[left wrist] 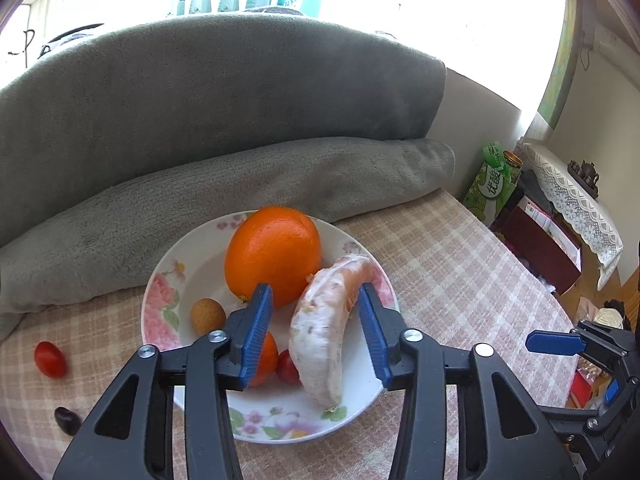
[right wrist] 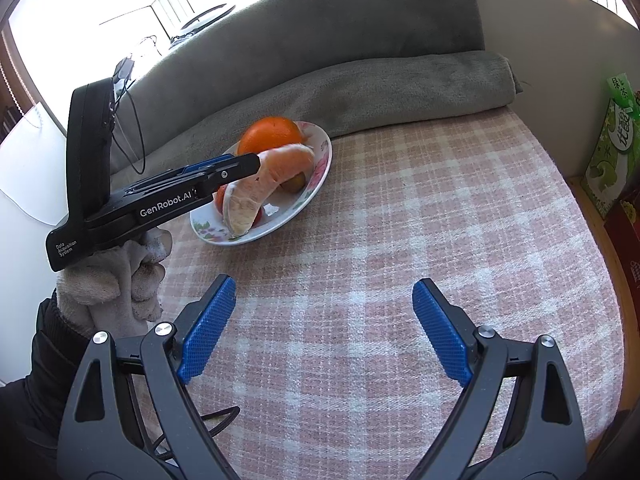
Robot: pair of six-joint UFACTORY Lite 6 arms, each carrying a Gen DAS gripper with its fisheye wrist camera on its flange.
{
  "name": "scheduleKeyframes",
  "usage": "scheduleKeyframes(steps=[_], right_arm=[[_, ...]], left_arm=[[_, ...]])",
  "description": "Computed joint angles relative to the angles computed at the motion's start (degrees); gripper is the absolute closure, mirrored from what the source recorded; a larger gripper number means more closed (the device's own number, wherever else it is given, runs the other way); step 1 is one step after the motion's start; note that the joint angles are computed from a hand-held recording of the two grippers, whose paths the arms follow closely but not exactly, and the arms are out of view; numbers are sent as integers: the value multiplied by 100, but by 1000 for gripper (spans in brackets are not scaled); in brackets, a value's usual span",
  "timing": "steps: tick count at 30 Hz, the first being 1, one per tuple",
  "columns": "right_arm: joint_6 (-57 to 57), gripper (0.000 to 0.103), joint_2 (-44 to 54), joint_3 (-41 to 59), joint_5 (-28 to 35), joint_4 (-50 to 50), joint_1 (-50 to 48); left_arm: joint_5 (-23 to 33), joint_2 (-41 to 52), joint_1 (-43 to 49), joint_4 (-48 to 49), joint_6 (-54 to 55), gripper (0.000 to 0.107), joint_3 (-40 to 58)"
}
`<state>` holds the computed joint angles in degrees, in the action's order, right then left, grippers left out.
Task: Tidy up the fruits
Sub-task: 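Carry the pomelo segment over the bowl and lower it in, then open the left gripper to release the segment in the bowl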
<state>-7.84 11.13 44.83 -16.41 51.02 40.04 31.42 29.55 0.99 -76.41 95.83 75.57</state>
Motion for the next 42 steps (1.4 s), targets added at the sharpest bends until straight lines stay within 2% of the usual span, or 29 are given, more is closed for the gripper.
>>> scheduleKeyframes(steps=[5,15,26,42], right_arm=[[54,10,-15,3,-11,-37,10],[-150,10,-3,71,-28,189,83],[-561,10,140,390,75,629,187],[-3489,10,945,1923,228,3056,510]], left_arm=[[15,-47,49,-84,56,43,-57],[-6,-206,235,-34,-30,29,-206],[257,-606,765,83,-52,25,-451],[787,-923,2019,59,190,25,-525]])
